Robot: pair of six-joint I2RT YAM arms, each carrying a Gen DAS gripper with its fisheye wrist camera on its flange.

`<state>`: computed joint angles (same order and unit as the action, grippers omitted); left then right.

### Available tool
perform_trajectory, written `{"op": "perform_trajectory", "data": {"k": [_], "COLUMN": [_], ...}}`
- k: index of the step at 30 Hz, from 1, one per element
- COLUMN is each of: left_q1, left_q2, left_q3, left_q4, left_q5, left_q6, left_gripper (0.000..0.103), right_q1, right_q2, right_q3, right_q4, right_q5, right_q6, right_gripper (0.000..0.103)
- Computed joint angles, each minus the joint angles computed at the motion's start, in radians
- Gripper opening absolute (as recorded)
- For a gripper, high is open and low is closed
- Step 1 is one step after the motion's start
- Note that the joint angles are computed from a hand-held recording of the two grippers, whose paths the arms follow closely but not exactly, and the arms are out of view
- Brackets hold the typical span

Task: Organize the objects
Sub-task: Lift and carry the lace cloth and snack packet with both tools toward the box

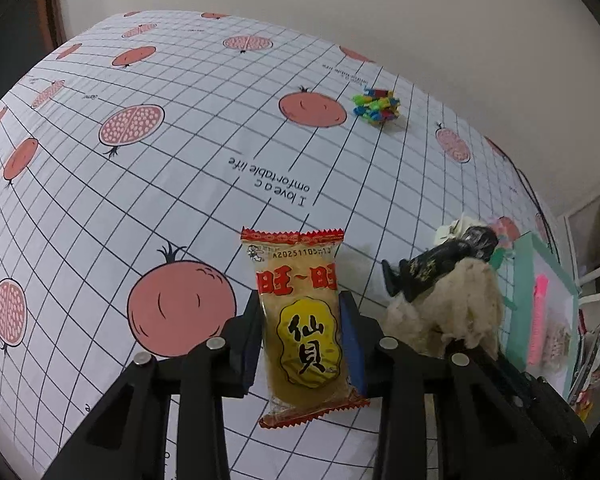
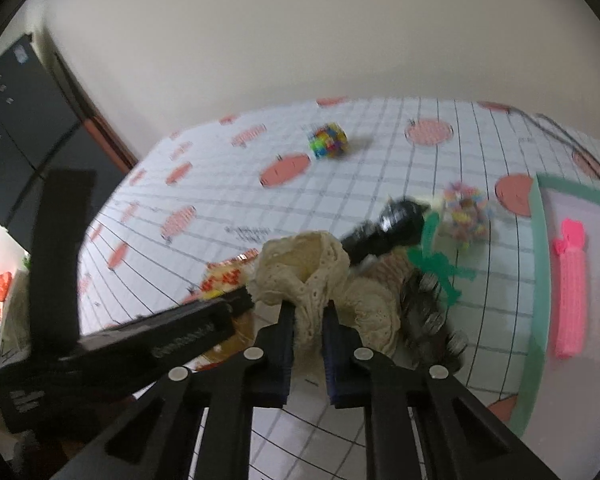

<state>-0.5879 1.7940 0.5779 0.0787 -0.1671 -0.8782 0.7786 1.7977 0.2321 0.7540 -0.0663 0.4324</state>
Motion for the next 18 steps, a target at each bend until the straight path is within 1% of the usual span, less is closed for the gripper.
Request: {"op": "perform_trajectory", "data": {"k": [4, 6, 9, 14, 18], "left_q1": [-0.006, -0.004, -0.001, -0.005, -0.013], "left_q2": [-0.055, -0.118, -0.167, -0.194, -0.206], "left_q3": [-0.023, -0.061, -0.074, -0.071, -0.067], "left_q4": [-0.005, -0.016, -0.028, -0.038, -0.043], "left_q5": [-0.007, -0.008, -0.015, -0.026, -0.032], "left_q6": [-0.023, -0.024, -0.021, -0.015, -0.016], "left_gripper": [0.037, 0.037, 0.037, 0.037, 0.037], "right_q1": [-0.002, -0.009, -0.026, -0.049, -0.088], "right_q2": [-0.064, -0.095, -0.135, -0.151, -0.226], "right_q3": [-0.05, -0.07, -0.088, -0.079, -0.106], "right_q4": [0.065, 0.084, 0.095, 0.052, 0.025], "right_q5": [0.026, 0.038, 0.036, 0.031, 0.005], "right_q6": [0.009, 0.014, 0.014, -0.007, -0.029], "right_gripper": [0.014, 0.013, 0.013, 0.013, 0.013]}}
